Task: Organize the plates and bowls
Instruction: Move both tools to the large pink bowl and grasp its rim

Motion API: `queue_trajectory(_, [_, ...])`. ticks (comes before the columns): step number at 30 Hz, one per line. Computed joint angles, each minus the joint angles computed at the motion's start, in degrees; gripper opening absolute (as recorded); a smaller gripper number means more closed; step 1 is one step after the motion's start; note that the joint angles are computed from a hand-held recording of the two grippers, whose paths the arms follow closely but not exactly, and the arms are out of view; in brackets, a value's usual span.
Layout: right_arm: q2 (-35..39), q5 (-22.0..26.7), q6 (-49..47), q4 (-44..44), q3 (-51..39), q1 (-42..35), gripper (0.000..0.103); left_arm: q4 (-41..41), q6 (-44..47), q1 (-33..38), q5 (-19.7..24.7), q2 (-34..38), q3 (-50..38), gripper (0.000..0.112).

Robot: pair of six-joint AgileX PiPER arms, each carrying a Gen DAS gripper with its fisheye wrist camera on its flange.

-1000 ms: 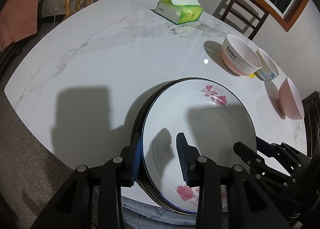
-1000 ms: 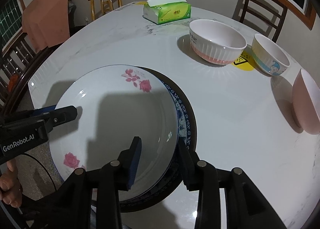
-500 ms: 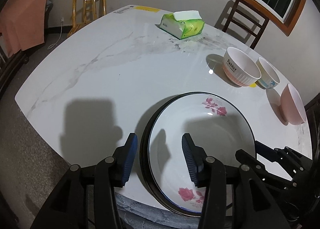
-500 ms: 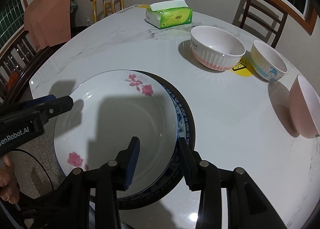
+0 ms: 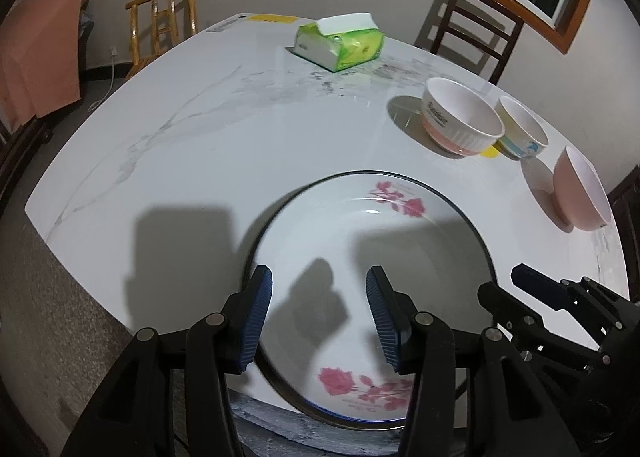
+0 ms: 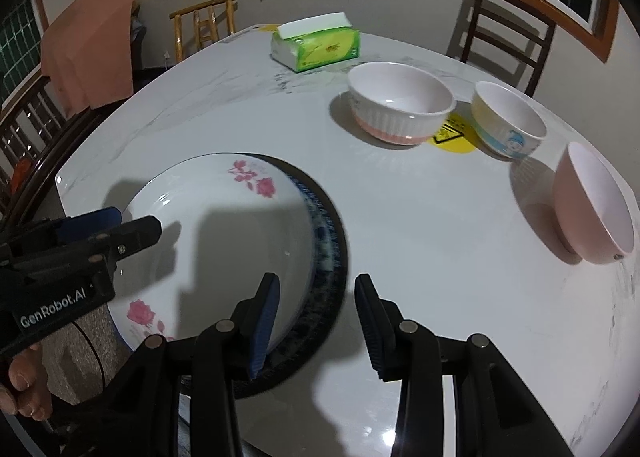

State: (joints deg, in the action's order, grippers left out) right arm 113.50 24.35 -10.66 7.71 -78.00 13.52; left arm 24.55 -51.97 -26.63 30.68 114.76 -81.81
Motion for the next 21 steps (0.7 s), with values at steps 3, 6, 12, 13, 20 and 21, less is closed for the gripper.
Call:
queue_trajectory(3, [-1.2,-0.5,-2.3,2.7,1.6,-2.1,0.04,0.1,0.4,-1.4,1.2,1.1,-2.1,0.048])
queue_trajectory(6, [-2.1,-0.5,-3.9,4.3,3.0,-4.5,0.04,-0.6,2.1,-3.0,3.1,2.8,-5.3,0.05])
queue_trajectory(12, [-3.0,1.3,-11.1,11.5,4.3,-11.6,0.04,-4.5,8.1,-6.2,7.1,7.0,-13.7,0.056])
queue_trajectory(13, [-3.0,1.9,-12.2,12.6,4.2,-13.2,0.04,-5.4,9.2,-6.6,7.8,7.7,-15.1,0.056])
queue_trajectory(20, [-3.6,4.4,-16.2,15.4,2.0,-23.2,0.04,-10.9,16.1,-9.7,17.1,15.7,-32.5,0.057])
queue_trajectory(21, [-3.4,5.3,-16.3,15.3,0.9,-24.9,0.04,-11.9,17.3,-10.1,19.2,17.6,-36.4,0.057])
